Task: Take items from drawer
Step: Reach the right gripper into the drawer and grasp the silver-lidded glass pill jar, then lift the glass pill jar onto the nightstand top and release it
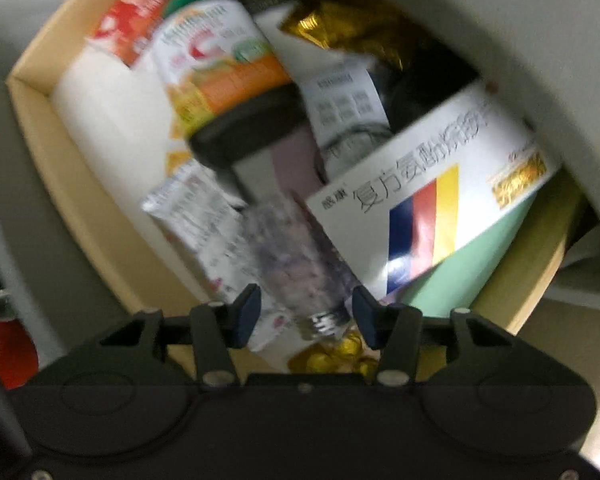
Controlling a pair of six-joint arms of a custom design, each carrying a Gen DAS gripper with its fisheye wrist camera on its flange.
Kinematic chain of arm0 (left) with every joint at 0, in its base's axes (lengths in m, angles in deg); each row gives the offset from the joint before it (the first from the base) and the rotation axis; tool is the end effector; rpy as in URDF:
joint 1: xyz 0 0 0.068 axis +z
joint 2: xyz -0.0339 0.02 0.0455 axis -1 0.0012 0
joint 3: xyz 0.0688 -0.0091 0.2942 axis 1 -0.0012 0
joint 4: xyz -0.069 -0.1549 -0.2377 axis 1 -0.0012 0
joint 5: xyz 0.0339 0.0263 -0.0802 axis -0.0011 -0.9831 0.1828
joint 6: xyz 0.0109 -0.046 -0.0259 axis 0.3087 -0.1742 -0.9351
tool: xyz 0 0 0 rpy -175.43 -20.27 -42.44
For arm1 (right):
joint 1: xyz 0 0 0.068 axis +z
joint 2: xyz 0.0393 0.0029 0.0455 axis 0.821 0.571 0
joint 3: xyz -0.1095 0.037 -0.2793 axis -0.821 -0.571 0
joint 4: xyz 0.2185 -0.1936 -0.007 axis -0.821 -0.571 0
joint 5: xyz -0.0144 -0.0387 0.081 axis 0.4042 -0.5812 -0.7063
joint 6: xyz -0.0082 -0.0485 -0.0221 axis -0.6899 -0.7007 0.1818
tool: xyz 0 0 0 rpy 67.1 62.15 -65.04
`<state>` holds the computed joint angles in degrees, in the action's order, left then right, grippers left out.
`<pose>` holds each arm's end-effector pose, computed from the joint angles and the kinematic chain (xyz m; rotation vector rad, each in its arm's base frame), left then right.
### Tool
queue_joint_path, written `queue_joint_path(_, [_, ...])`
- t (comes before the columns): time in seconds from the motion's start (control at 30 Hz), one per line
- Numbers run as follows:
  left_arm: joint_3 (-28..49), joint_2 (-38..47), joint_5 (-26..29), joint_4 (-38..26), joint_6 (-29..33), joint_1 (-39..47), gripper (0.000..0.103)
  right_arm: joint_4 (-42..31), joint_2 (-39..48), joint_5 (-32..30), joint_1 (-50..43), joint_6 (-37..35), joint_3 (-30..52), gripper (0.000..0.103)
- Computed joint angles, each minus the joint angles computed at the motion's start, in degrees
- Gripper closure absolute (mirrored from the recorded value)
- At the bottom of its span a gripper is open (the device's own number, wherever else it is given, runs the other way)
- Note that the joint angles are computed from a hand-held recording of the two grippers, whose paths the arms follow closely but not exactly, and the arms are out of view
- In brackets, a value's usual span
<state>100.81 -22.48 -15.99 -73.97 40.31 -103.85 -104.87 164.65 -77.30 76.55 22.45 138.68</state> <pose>0.2440 -0.0616 0.2974 0.1760 2.4679 -0.1966 0.2750 0.1091 0.1676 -0.4584 3.0427 0.0822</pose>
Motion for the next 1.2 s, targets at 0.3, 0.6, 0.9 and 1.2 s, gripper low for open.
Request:
queue_joint_path(0.3, [0.5,1.3,1.1,0.5,1.2,0.5,0.003,-3.1,-9.1,-4.0,-0.8,2.4,-0.8,0.071])
queue_joint_path(0.6, [0.6,1.3,1.1,0.7,1.0,0.4,0.003,-5.7,-10.1,-1.1,-0.5,0.6,4.7,0.072])
queue_joint_path(0.9, [0.1,0.5,0.9,0.5,0.9,0.0,0.003,7.7,-12.5,4.5,4.8,6.5,-2.4,0.056])
queue_joint_path(1.2, [0.3,0.5,1.2,0.1,1.2,0.3,0.003,12.4,-12.5,2.7,3.9,11.2,-6.7,0.056])
